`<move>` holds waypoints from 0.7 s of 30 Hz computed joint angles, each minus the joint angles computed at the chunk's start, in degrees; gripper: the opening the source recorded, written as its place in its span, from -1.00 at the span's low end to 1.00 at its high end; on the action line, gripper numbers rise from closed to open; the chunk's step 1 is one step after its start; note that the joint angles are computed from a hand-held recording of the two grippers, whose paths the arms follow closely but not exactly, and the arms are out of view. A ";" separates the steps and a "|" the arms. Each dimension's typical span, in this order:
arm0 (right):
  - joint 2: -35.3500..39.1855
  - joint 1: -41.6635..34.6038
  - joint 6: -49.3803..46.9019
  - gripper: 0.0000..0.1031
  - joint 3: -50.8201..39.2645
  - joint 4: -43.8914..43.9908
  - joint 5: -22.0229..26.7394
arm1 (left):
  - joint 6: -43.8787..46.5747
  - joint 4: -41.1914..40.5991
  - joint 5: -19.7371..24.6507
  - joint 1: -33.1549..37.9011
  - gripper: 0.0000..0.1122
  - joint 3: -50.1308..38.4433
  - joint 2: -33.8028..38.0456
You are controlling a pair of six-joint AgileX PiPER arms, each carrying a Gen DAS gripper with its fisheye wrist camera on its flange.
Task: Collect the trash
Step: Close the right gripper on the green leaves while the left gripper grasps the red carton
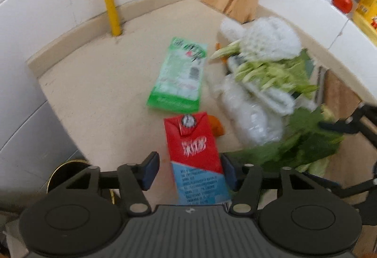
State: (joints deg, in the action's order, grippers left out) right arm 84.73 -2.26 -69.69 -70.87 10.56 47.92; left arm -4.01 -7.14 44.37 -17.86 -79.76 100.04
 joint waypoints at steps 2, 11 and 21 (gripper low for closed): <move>-0.98 1.01 -1.61 0.38 1.97 -0.19 -1.76 | -0.11 -0.10 2.30 0.10 -0.08 -0.85 1.32; 3.95 5.95 8.27 -0.65 -0.77 -6.50 -0.81 | -1.47 -0.14 1.75 0.26 -0.36 -3.29 3.10; 6.83 -4.14 21.12 -0.80 -15.38 9.37 16.13 | 1.48 1.15 -1.01 0.58 -0.40 -2.55 1.26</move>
